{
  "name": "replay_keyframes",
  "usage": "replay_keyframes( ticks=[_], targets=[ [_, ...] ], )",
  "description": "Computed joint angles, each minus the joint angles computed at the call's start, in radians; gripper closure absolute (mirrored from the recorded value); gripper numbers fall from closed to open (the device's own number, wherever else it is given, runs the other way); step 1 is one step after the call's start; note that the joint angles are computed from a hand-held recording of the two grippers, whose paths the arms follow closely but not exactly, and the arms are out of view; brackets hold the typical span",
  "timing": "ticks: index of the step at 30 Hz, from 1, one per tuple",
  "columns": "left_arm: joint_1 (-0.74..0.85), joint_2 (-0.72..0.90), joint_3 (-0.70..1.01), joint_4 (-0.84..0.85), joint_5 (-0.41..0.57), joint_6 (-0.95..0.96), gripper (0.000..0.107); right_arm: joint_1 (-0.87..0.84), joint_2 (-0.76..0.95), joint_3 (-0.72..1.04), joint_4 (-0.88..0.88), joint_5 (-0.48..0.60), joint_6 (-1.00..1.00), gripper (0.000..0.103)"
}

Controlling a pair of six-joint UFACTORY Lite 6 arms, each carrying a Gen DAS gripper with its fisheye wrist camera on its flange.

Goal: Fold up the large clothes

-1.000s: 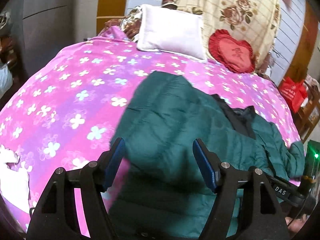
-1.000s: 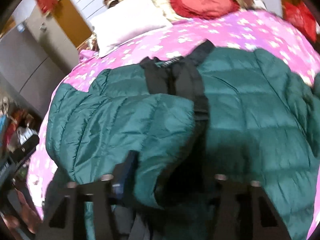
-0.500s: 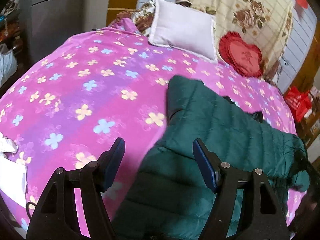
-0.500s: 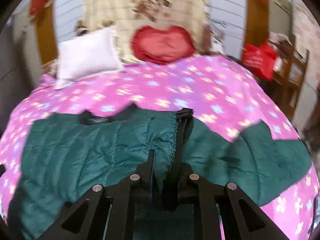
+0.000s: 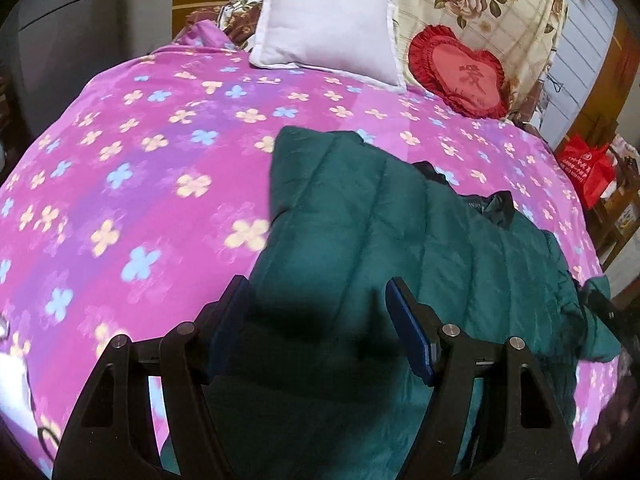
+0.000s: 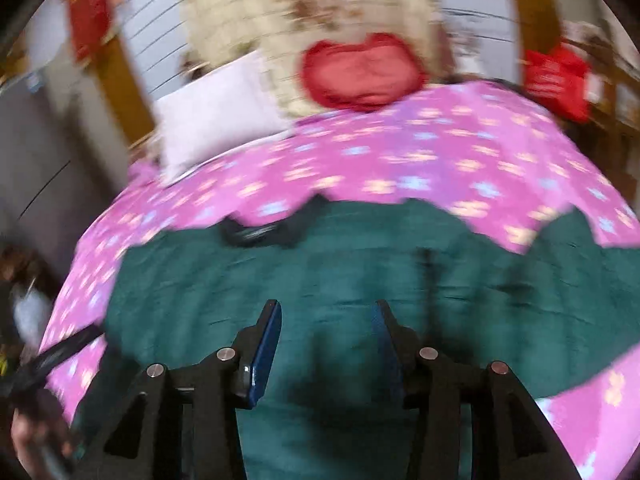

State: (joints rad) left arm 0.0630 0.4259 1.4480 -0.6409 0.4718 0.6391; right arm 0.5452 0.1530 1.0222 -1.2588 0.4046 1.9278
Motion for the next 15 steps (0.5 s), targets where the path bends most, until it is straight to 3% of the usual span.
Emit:
replay_keyframes(
  ticks=[5, 9, 11, 15],
  targets=[
    [-0.049, 0.155, 0.159, 0.181, 0.009, -0.162, 0.036, -0.019, 0.340, 0.331, 0.156, -0.075, -0.231, 0.058],
    [-0.030, 0.195, 0.158, 0.140, -0.025, -0.113, 0.027, -0.034, 0.597, 0.607, 0.346, -0.046, -0.459, 0.058],
    [-0.015, 0.236, 0.192, 0.101, 0.009, -0.094, 0.026, -0.039, 0.713, 0.738, 0.373, -0.007, -0.531, 0.058],
    [-0.007, 0.254, 0.210, 0.089, 0.026, -0.093, 0.026, -0.055, 0.763, 0.829, 0.463, 0.023, -0.639, 0.058]
  ],
)
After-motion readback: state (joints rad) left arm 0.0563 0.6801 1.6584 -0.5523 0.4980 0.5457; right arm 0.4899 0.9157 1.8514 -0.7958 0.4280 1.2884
